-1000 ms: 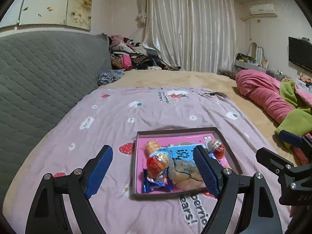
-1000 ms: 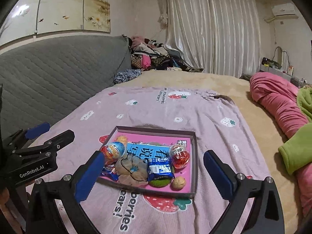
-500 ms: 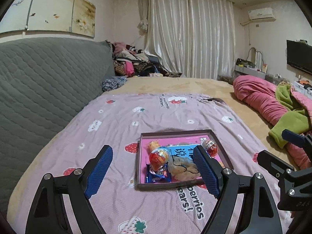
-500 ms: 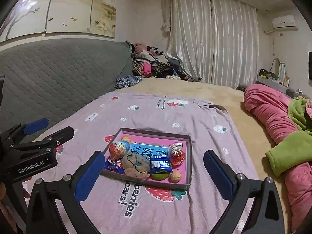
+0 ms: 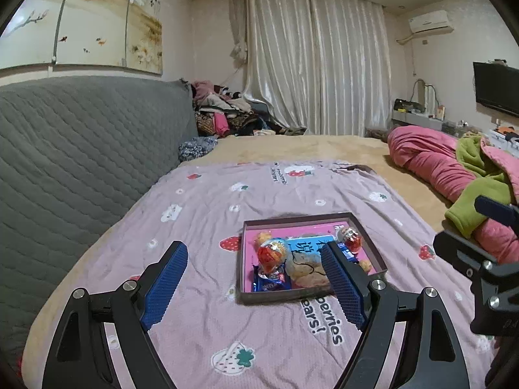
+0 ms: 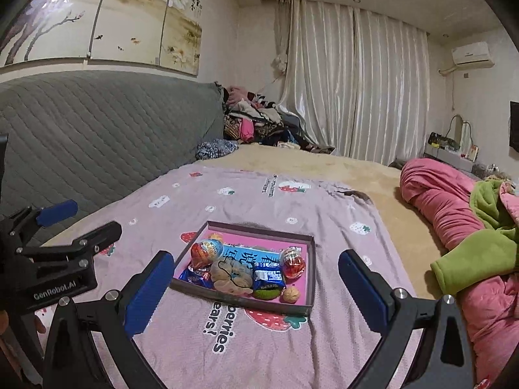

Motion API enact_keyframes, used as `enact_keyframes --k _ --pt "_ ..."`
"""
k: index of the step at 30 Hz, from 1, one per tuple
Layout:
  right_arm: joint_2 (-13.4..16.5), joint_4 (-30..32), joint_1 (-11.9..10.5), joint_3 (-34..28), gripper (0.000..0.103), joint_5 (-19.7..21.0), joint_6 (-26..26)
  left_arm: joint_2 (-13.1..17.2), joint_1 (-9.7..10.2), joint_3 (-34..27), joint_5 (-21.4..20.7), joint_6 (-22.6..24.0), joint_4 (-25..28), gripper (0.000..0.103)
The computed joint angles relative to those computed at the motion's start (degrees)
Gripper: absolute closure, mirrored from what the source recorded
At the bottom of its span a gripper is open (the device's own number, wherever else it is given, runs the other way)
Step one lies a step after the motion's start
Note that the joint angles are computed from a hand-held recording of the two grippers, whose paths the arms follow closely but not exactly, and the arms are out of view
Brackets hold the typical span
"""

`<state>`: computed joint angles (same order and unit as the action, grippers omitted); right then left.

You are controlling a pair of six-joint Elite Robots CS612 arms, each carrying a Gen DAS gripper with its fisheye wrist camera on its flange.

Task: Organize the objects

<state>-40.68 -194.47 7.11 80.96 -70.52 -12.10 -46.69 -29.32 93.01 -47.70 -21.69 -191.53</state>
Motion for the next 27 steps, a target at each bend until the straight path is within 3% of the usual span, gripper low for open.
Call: enact_keyframes --k 8,27 --pt "-1.2 -3.9 -0.6 3.0 0.001 0.9 0.6 -0.8 -1.45 2.2 2.4 1.3 -2.3 0.018" --pt "-0.7 -1.4 -1.4 6.7 0.001 0.4 1.4 0.1 -1.98 5.4 -1.6 -4.2 0.8 0.018"
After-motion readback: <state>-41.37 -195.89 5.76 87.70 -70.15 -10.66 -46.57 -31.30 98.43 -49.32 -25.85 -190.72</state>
